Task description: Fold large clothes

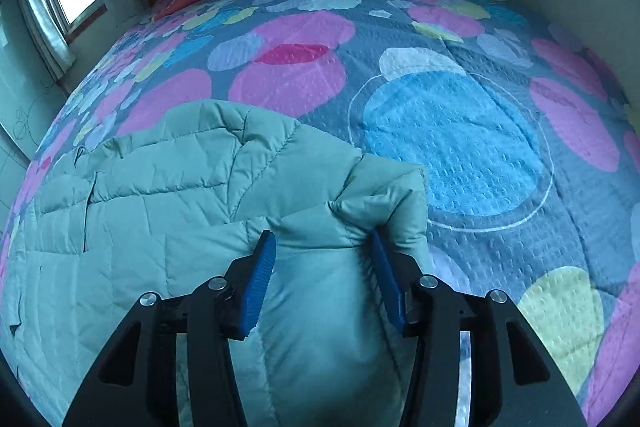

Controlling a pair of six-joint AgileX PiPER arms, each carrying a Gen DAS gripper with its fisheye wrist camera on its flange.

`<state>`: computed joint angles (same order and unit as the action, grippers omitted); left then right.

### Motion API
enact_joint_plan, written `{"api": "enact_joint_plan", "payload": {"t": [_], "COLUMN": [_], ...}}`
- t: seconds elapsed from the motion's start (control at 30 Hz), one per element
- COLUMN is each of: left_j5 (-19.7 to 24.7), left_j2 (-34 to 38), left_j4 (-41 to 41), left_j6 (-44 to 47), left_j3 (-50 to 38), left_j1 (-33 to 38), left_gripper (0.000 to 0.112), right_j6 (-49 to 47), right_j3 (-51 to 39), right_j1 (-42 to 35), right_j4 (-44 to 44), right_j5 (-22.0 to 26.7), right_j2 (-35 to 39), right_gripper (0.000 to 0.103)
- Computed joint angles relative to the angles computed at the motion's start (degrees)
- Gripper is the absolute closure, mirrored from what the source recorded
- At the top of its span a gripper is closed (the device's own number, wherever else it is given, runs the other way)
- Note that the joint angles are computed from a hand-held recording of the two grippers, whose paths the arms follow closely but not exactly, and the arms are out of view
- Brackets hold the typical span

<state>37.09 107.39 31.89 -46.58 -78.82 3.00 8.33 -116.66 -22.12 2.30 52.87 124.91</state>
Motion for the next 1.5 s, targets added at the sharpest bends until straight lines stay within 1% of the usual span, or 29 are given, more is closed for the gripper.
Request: {"api": "enact_joint_plan", "payload": {"t": [0.03,0.1,0.13,0.17,0.2,0.3,0.4,0.47,0.63,0.7,0.83,0.87,0.93,1.03,1.1,1.2,1.23,1.27,1.3,1.37,1.4,1.43,1.5], "left_j5": [0.1,0.0,0.0,-0.1,0.0,0.0,0.0,-0.1,-0.3,-0.2,-1.9,-2.8,-6.1,-12.1,-13.4,-14.6,-15.0,-14.8,-14.4,-15.0,-14.2,-12.9,-12.5], "left_j2": [0.0,0.0,0.0,0.0,0.0,0.0,0.0,0.0,0.0,-0.1,-1.2,-1.7,-2.9,-4.2,-3.3,-0.5,0.3,1.3,2.4,3.3,4.2,5.5,6.8], "left_j4": [0.2,0.0,0.0,0.0,0.0,0.1,0.2,0.0,-0.8,-1.6,-6.4,-8.8,-15.1,-30.2,-37.2,-54.1,-59.2,-62.2,-65.2,-76.0,-80.5,-82.6,-86.1], "left_j6": [-0.2,0.1,0.0,0.0,-0.1,-0.2,-0.3,-0.2,0.5,1.2,5.6,7.7,12.8,25.3,30.7,44.5,48.7,50.5,52.0,59.3,62.6,63.7,65.6], "left_j3": [0.0,-0.1,0.0,0.0,0.0,0.1,0.1,0.1,0.0,-0.1,0.6,0.9,2.3,4.4,3.4,0.7,0.0,-1.1,-2.3,-2.5,-3.3,-4.8,-6.2], "left_j1": [-0.1,0.0,0.0,0.0,-0.1,-0.1,-0.2,-0.1,0.1,0.3,1.9,2.8,5.0,9.8,12.4,17.1,18.2,19.2,20.1,21.9,22.7,23.4,24.0], "left_gripper": [0.011,0.011,0.011,0.011,0.011,0.011,0.011,0.011,0.011,0.011,0.011,0.011,0.011,0.011,0.012,0.013,0.017,0.024,0.025,0.034,0.038,0.044,0.050], "right_j6": [0.1,1.6,1.5,1.8,2.4,4.3,7.1,9.3,12.7,13.9,14.2,14.2,14.2,13.7,13.4,13.3,13.2,13.5,13.0,13.0,13.1,13.5,13.4], "right_j3": [2.7,12.3,16.9,21.2,24.1,32.1,36.2,37.0,40.1,40.3,41.0,41.2,41.5,42.1,42.3,42.2,42.3,42.3,42.3,42.3,42.3,42.4,42.4], "right_j1": [0.5,2.4,3.3,4.4,5.5,8.3,10.7,11.7,12.3,12.6,12.6,12.6,12.5,12.2,12.2,12.1,12.1,12.1,12.0,11.9,11.9,12.0,12.0], "right_j4": [0.0,-1.5,-1.5,-1.6,-2.0,-2.8,-5.8,-8.5,-12.3,-13.6,-13.8,-13.8,-14.0,-13.5,-13.0,-12.9,-12.9,-13.1,-12.7,-12.6,-12.7,-13.1,-13.0], "right_j5": [-0.9,-6.1,-8.6,-10.5,-11.3,-14.4,-16.8,-17.0,-20.7,-21.0,-21.8,-22.0,-22.6,-23.2,-23.5,-23.5,-23.6,-23.6,-23.7,-23.8,-23.8,-23.7,-23.8], "right_j2": [-2.3,-9.4,-12.7,-15.7,-17.7,-22.2,-23.3,-22.4,-21.2,-21.2,-21.5,-21.6,-21.6,-21.9,-22.0,-22.1,-22.1,-22.2,-22.1,-22.2,-22.2,-22.3,-22.3], "right_gripper": [0.048,0.033,0.030,0.029,0.029,0.029,0.029,0.029,0.029,0.029,0.028,0.028,0.028,0.028,0.028,0.027,0.027,0.027,0.027,0.027,0.027,0.027,0.027]}}
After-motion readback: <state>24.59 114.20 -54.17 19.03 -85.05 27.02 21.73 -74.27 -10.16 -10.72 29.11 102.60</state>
